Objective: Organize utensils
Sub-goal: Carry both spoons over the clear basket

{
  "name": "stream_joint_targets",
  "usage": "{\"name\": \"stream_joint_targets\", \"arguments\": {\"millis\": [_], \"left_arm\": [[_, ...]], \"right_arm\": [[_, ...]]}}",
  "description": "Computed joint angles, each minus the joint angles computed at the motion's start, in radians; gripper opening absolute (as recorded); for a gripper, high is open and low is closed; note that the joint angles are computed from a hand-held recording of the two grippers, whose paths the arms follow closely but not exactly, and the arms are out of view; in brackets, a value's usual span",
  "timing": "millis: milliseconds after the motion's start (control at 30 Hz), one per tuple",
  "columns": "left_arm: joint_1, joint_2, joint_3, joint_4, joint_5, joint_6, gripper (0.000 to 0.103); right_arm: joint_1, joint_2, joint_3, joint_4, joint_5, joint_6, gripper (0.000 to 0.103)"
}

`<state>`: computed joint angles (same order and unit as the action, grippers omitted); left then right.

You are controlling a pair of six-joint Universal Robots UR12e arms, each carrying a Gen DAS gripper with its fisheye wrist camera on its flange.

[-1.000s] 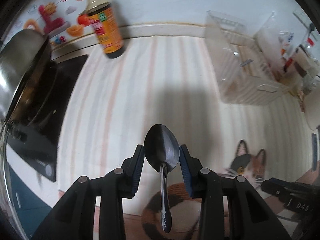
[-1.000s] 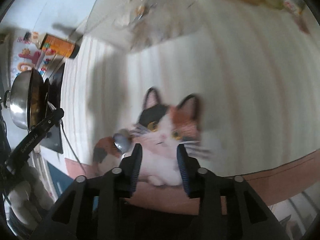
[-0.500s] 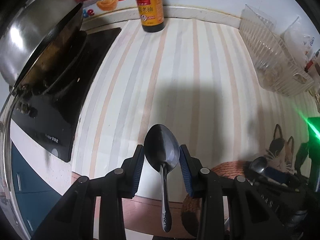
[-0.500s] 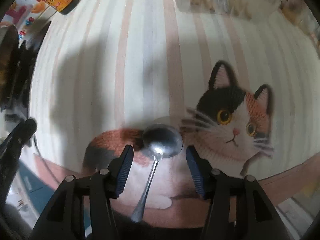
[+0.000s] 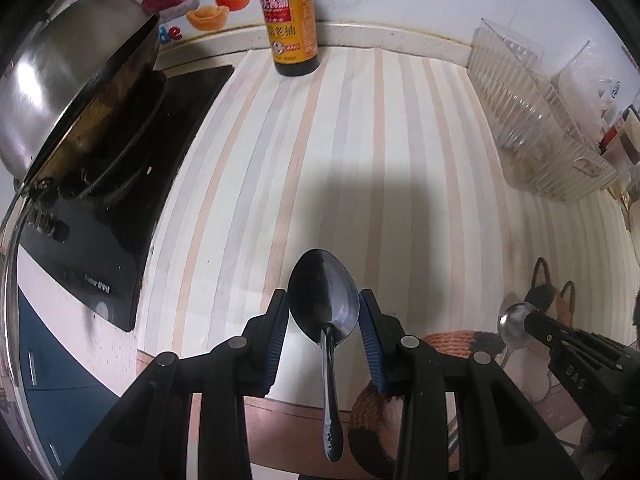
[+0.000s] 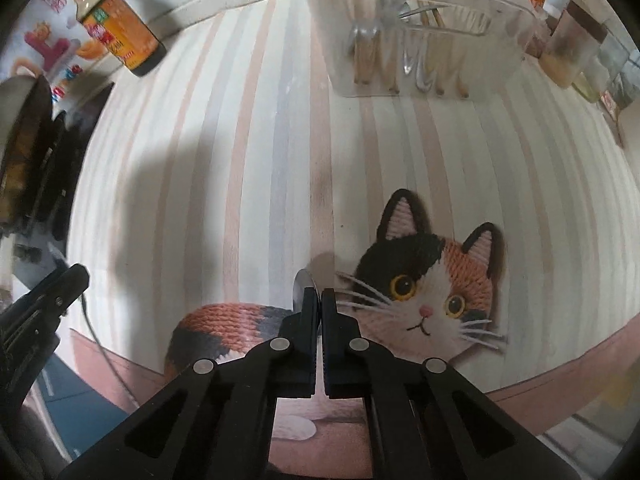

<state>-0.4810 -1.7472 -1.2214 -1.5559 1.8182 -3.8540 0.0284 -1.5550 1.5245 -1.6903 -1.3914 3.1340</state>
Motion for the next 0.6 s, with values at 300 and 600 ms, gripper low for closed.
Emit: {"name": "stream_joint_targets", "arguments": {"millis": [300, 600], "left_arm": [[-0.009, -0.042, 0.097, 0.018, 0.026, 0.023, 0.032], [-0.010, -0.181, 0.372, 0.077, -0.045, 0.089, 0.032]], "right_arm": [[-0.118, -0.052, -0.019, -0.071, 0.104, -0.038, 0.002], [-0.217, 0.056, -0.221, -0.117, 0.196, -0.004, 0.002]]}}
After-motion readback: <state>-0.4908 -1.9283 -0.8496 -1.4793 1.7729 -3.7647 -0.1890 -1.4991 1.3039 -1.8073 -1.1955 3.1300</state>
